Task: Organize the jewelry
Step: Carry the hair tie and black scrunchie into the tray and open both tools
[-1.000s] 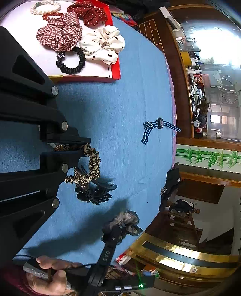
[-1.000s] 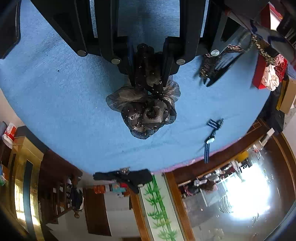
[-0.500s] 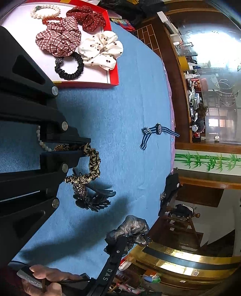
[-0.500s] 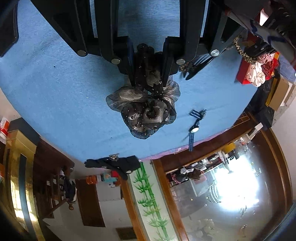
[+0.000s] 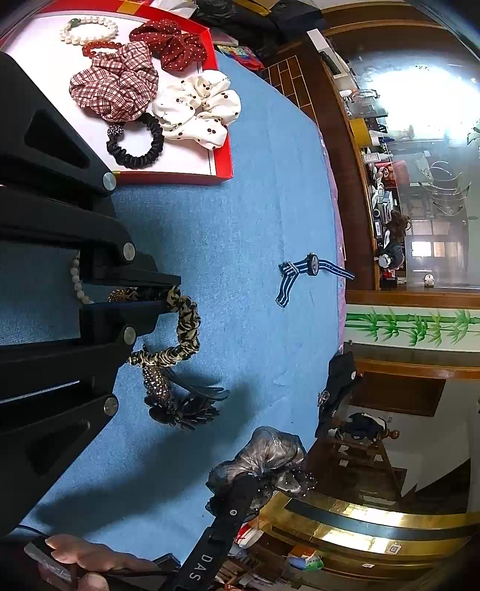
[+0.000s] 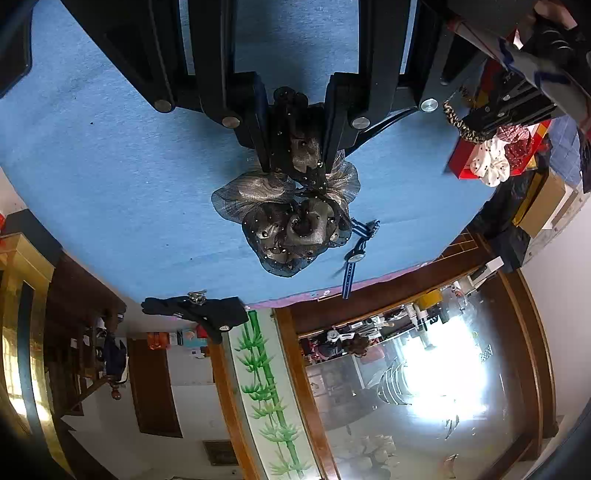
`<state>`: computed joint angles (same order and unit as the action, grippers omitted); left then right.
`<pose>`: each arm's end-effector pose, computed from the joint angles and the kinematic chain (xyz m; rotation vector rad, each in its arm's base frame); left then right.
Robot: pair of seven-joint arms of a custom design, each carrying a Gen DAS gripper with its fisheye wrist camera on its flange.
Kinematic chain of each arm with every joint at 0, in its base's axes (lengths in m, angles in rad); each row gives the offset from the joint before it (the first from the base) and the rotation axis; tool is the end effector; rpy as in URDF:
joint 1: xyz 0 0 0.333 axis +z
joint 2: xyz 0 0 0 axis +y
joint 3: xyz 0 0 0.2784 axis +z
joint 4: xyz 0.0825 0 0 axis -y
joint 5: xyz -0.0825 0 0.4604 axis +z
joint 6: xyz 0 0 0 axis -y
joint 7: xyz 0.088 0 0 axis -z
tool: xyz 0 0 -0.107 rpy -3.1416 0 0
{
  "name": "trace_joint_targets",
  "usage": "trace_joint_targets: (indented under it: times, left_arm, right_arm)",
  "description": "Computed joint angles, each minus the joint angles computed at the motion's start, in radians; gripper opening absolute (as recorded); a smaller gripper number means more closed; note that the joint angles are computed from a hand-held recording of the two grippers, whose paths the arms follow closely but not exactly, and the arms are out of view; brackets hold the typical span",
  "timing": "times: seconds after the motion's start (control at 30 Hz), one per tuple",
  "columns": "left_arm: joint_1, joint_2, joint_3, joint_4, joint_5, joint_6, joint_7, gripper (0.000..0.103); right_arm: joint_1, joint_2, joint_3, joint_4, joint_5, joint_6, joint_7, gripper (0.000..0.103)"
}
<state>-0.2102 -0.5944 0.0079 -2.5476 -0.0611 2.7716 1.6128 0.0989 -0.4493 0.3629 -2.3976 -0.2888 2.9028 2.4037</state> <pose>0.4988 -0.0995 0.5056 -1.5928 1.9409 -0.8709 0.4850 0.2718 0.5151 -1.5200 1.6448 -0.5709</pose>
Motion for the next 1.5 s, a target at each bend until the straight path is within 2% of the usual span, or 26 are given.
trace_joint_targets:
  times: [0.33,0.53,0.67,0.8,0.9,1.13,1.23,1.5]
  left_arm:
    - [0.006,-0.009,-0.005,-0.004,0.009,0.009,-0.012,0.005]
    - [-0.014,-0.040,0.017,-0.011,-0.014,0.019,-0.004,0.005]
    - [-0.040,-0.103,0.049,-0.037,-0.052,-0.017,0.012,0.005]
    - [-0.014,-0.189,0.040,-0.092,-0.048,-0.031,-0.007,0.005]
    - [-0.004,-0.254,0.057,-0.133,-0.050,-0.052,-0.014,0.005]
    - [0.108,-0.418,0.073,-0.232,0.002,-0.115,-0.039,0.005]
    - [0.158,-0.452,0.090,-0.253,0.018,-0.145,-0.046,0.005]
    - [0.263,-0.451,0.116,-0.270,0.034,-0.195,-0.052,0.005]
  right_arm:
    - [0.004,-0.014,0.016,-0.008,-0.009,0.018,-0.016,0.026]
    - [0.014,-0.069,0.026,-0.051,0.026,0.043,0.004,0.026]
    - [0.031,-0.143,0.047,-0.106,0.067,0.059,0.008,0.026]
    - [0.076,-0.178,0.046,-0.135,0.117,0.065,-0.026,0.026]
    - [0.120,-0.173,0.035,-0.133,0.157,0.070,-0.068,0.027]
    - [0.202,-0.118,0.025,-0.090,0.220,0.087,-0.170,0.028]
    - [0.241,-0.076,0.016,-0.056,0.242,0.088,-0.220,0.028]
    - [0.376,0.083,-0.039,0.068,0.316,0.052,-0.381,0.029]
